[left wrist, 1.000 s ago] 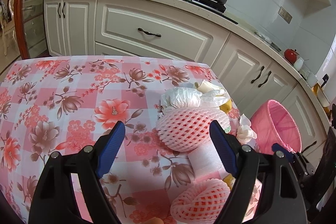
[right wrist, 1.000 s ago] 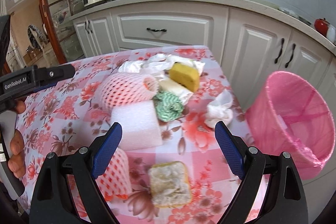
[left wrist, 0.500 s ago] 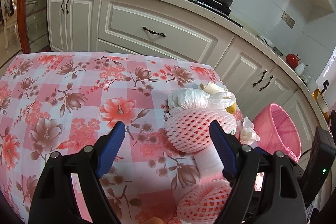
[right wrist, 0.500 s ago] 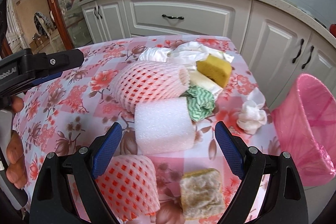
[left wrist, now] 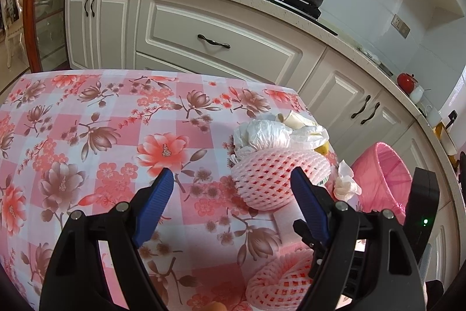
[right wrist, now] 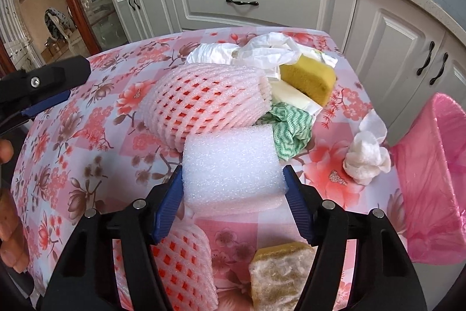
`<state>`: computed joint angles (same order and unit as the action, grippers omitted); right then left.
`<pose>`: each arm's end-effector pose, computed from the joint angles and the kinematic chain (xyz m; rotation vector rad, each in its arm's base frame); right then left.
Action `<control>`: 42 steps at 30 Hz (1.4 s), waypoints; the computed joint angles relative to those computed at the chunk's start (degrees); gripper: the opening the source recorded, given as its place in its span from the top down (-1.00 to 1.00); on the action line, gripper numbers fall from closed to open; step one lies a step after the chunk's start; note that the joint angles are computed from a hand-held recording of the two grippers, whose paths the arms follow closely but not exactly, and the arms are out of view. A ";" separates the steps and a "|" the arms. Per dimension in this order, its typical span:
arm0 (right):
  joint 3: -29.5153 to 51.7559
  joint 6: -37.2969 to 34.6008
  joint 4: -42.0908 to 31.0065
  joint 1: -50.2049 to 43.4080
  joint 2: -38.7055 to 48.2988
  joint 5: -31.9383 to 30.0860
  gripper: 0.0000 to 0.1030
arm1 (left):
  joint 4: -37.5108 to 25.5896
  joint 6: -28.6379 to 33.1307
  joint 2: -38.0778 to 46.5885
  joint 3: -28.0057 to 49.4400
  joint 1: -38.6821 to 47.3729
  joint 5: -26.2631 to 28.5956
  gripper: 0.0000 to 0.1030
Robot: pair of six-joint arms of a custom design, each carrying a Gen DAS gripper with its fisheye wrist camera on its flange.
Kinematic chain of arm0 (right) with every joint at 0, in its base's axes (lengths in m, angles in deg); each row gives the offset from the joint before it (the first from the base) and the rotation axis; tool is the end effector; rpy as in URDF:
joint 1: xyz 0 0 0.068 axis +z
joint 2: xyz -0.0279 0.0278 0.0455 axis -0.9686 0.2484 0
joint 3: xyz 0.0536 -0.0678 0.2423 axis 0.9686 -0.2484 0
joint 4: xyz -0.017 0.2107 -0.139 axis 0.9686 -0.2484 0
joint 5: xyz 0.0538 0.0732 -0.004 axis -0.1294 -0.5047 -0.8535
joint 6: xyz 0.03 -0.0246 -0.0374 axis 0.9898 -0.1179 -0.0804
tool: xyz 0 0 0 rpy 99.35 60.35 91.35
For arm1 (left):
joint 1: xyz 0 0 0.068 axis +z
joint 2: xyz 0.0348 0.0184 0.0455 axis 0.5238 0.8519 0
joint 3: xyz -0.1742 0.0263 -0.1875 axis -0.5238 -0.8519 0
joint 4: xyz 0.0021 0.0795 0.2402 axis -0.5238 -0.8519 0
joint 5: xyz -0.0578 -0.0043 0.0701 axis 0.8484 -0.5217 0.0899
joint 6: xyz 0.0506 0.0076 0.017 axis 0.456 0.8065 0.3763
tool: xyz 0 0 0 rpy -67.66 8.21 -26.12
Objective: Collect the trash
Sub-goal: 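Grasp the white foam block with the right tool while the left tool grasps the pink foam net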
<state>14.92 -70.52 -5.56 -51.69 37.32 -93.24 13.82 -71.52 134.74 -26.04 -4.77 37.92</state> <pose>0.2826 0.1337 0.0397 -0.8373 2.4766 0.3614 0.1575 -0.0939 0.0645 -0.6272 2.2397 -0.1600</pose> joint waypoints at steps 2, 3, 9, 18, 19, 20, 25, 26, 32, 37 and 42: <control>-0.56 -0.08 0.02 -0.62 -0.77 -0.71 -0.24 | 0.47 0.13 0.91 0.41 -0.03 0.24 -0.54; -0.94 -0.31 0.07 -1.00 -1.27 -0.95 -0.24 | 0.81 0.28 1.41 0.62 0.00 0.44 -0.54; -2.50 -1.66 -0.42 -3.90 -3.49 -2.88 -0.24 | 4.71 2.54 6.48 2.83 1.32 3.39 -0.54; -4.46 -4.41 -0.76 -10.26 -6.25 -5.22 -0.24 | 7.72 6.41 16.67 10.05 1.03 8.46 -0.54; -4.57 -4.83 -0.79 -11.11 -6.43 -5.44 -0.24 | 8.01 6.75 17.74 10.82 0.92 9.03 -0.54; -4.48 -5.14 -0.98 -11.89 -6.57 -5.63 -0.24 | 8.07 7.20 18.87 11.80 0.89 9.81 -0.54; -4.28 -6.56 -1.67 -15.73 -6.92 -7.04 -0.24 | 6.46 8.95 24.52 17.45 0.06 13.00 -0.56; -4.19 -6.88 -1.83 -16.55 -6.94 -7.33 -0.24 | 5.52 9.16 25.65 18.80 -0.04 13.68 -0.56; -4.65 -8.29 -1.66 -19.59 -7.73 -8.13 -0.24 | 1.69 9.47 30.38 23.56 -0.22 16.43 0.01; -5.02 -8.72 -1.68 -21.03 -8.75 -8.91 -0.24 | 1.28 9.60 30.23 23.33 -0.99 16.04 0.47; -5.42 -9.37 -2.55 -22.33 -10.80 -10.01 -0.24 | -1.72 8.62 24.52 21.24 -2.68 12.57 0.48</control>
